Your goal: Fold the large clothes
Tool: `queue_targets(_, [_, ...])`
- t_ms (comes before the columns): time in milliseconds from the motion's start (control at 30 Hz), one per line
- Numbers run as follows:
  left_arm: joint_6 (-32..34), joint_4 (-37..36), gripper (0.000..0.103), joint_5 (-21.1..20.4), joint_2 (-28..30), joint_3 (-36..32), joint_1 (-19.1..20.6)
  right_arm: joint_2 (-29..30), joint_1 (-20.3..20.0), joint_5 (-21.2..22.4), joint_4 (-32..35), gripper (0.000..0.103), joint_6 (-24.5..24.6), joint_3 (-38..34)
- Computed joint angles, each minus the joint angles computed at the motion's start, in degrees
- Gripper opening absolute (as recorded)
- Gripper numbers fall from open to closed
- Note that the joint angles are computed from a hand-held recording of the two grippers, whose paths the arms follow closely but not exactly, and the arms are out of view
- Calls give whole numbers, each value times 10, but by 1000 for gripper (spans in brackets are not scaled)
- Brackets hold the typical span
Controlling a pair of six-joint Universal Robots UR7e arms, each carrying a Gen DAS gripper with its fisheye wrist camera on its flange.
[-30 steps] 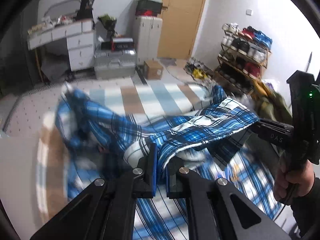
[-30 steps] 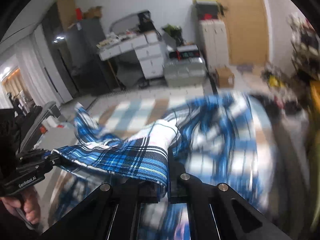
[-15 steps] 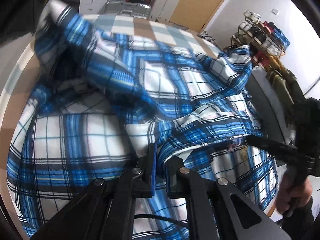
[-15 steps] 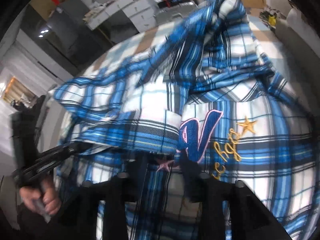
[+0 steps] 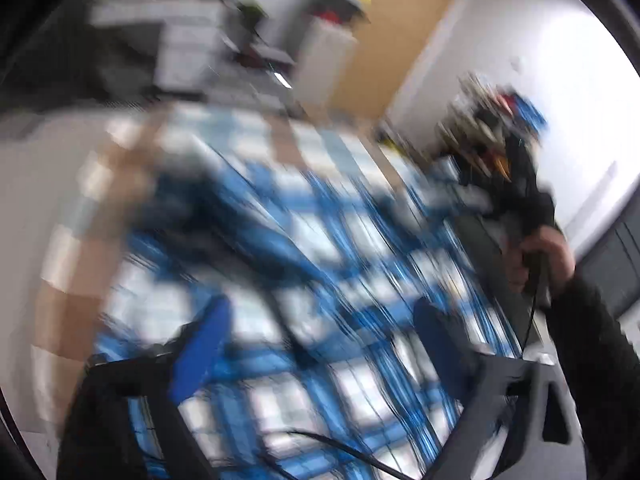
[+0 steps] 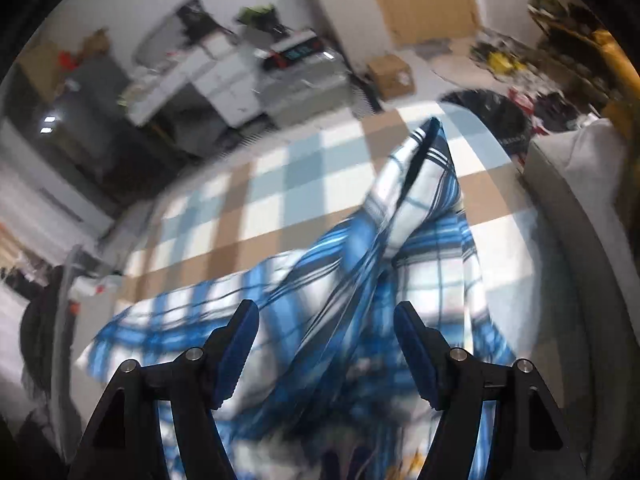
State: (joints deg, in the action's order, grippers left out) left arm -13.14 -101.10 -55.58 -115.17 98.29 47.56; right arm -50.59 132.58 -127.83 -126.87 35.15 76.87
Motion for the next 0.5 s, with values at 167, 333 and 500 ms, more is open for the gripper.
queue_targets(167, [-23, -46, 92, 41, 90, -89, 78, -30, -17, 22, -55, 7, 13, 50])
queue_targets(333, [-14, -18, 64, -60, 196, -197, 168, -97, 16, 59, -232, 2, -23, 164])
queue_targets(500, [-17, 33, 15, -91, 186, -186, 180, -144, 35, 33, -251, 4, 20, 256])
